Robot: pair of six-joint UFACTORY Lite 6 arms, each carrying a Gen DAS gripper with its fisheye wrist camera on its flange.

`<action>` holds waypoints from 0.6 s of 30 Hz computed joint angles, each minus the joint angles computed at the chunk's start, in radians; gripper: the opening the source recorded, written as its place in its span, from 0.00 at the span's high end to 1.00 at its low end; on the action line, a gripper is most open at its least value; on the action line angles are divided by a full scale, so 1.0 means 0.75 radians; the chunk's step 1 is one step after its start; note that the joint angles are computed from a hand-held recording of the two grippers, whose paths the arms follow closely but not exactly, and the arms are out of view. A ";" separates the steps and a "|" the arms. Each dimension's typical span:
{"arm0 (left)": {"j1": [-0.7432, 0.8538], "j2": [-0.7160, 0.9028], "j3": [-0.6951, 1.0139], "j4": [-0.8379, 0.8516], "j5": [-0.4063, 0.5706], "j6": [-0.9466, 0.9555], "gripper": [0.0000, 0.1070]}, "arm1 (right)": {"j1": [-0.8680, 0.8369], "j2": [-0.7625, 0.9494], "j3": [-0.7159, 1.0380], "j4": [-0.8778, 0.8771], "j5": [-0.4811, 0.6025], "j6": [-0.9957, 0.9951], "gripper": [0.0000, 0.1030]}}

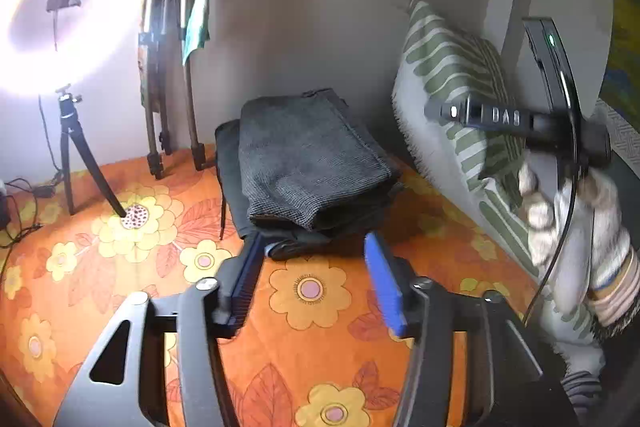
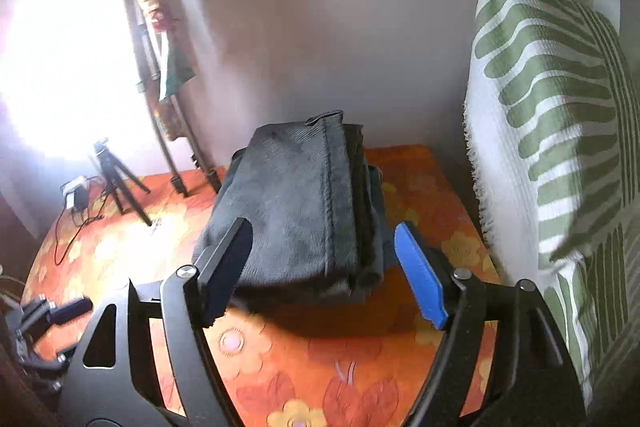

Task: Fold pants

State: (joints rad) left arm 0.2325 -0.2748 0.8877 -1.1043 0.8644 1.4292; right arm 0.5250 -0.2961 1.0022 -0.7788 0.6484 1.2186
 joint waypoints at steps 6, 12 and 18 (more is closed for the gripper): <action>0.117 -0.108 -0.055 0.000 0.103 0.005 0.39 | 0.400 -0.111 -0.114 -0.214 0.328 0.363 0.17; 0.264 -0.171 -0.108 0.012 0.204 0.060 0.38 | 0.754 -0.102 -0.171 -0.276 0.578 0.677 0.11; 0.421 -0.212 -0.174 0.040 0.295 0.166 0.38 | 0.974 -0.011 -0.151 -0.273 0.759 0.874 0.10</action>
State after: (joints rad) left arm 0.5483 -0.4342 0.7568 -1.0745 1.0854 1.5537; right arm 1.2552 -0.3046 0.8893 -0.9832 1.2176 1.8739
